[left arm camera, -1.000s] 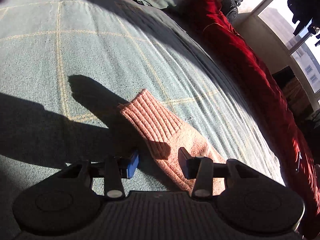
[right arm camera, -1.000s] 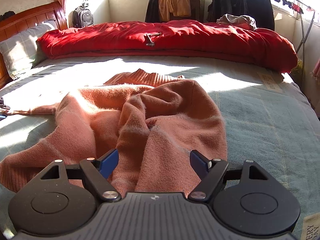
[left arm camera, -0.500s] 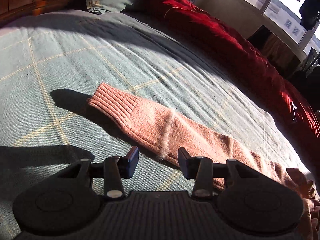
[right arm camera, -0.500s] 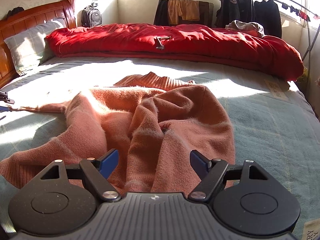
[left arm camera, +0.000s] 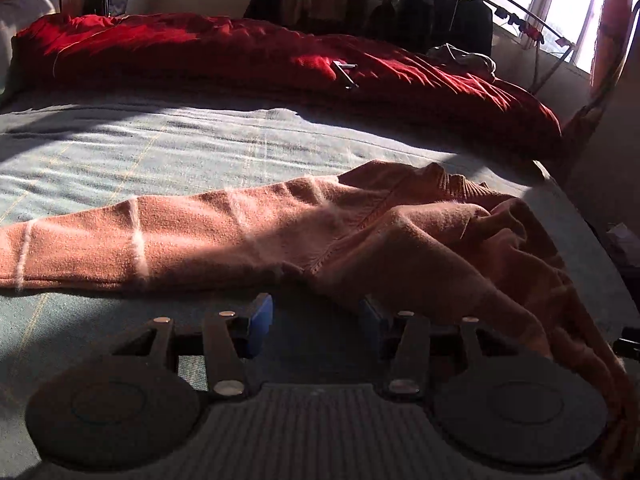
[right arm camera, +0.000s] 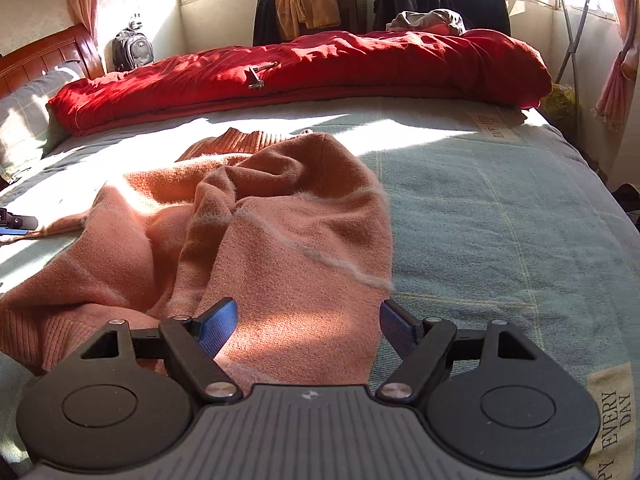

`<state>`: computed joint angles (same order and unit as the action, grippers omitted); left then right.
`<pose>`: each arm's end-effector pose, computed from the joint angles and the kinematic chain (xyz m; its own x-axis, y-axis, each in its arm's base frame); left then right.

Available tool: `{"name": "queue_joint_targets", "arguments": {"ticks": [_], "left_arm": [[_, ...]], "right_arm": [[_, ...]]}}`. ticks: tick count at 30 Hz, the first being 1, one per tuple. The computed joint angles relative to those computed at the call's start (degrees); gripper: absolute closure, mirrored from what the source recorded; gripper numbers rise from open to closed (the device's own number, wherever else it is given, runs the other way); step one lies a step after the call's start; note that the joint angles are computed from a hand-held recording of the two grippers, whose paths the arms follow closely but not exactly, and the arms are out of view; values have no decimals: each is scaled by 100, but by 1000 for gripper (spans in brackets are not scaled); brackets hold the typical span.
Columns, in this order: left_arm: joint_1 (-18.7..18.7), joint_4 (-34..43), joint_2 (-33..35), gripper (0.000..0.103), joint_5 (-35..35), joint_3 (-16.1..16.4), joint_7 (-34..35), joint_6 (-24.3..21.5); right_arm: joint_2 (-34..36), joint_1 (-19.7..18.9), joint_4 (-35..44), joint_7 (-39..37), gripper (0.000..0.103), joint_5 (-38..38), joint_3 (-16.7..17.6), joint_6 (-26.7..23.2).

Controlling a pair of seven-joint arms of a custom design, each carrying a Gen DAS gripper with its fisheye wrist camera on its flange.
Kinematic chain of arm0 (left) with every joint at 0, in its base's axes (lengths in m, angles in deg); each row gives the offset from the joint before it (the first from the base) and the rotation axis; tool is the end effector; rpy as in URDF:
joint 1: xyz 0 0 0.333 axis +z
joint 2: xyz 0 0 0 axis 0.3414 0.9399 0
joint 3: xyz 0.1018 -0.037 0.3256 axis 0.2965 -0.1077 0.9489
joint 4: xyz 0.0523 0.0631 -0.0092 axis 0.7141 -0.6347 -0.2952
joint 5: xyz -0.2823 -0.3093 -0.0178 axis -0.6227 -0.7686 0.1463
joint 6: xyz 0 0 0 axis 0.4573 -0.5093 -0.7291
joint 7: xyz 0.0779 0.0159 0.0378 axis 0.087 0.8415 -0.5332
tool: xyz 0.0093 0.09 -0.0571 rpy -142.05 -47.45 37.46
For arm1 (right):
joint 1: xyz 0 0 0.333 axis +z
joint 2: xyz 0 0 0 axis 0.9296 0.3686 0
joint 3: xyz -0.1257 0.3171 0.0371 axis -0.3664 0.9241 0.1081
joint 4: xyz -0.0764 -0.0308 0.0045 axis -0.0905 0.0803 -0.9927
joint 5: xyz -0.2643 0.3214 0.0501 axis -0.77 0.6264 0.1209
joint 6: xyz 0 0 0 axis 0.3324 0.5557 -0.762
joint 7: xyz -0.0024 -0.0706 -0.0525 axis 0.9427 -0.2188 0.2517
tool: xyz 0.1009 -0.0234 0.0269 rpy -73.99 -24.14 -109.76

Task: Fold clothes
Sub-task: 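Release the sleeve with the left tool and lay it flat, then move the right tool to the other sleeve cuff and grasp it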

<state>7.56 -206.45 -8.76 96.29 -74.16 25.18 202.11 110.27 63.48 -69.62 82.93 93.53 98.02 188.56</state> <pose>0.5845 -0.2305 0.4072 0.2425 -0.9495 0.1990 -0.6439 -0.3110 -0.6991 0.7313 0.0337 0.3765 0.5332 -0.8378 -0.1176 -0.6304 -0.3008 -0.7156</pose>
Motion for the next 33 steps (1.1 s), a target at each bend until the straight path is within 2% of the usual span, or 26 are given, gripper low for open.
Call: {"name": "queue_joint_targets", "arguments": {"ticks": [4,7,10,14,16,21,26,29,33], "left_arm": [[-246,637,420,48,50,-106,550,228],[-432,939,664,45,-218,-125,1140,460],[-615,1131,834,43,-471,-117,1633,646],[-950,1283,974,41,-574,20,2046,706],[-1121,1340,1037,40,-622,112,2197,711],[-1202,1496,1307,40,-1276,9,3067,1014],[-1502,1737,1544,38,-1739,166,3522,972],[-1599,1765,1600,38,-2075,252,3715,1057],[-1813,1804,1660,38,-2440,472,3828,1051]], "right_arm": [[48,-108,65,219,21,-25,-94,-202],[106,-239,172,479,21,-88,-166,-801],[62,-359,119,352,21,29,-166,-1236],[29,-417,82,221,21,217,-255,-1673],[129,-481,218,386,21,321,-324,-1991],[469,-666,619,854,22,429,-426,-2730],[1235,-1043,1358,1852,22,758,-307,-3952],[1510,-1261,1525,2075,22,1173,-137,-4345],[1677,-1351,1732,1961,22,1504,-6,-4544]]}}
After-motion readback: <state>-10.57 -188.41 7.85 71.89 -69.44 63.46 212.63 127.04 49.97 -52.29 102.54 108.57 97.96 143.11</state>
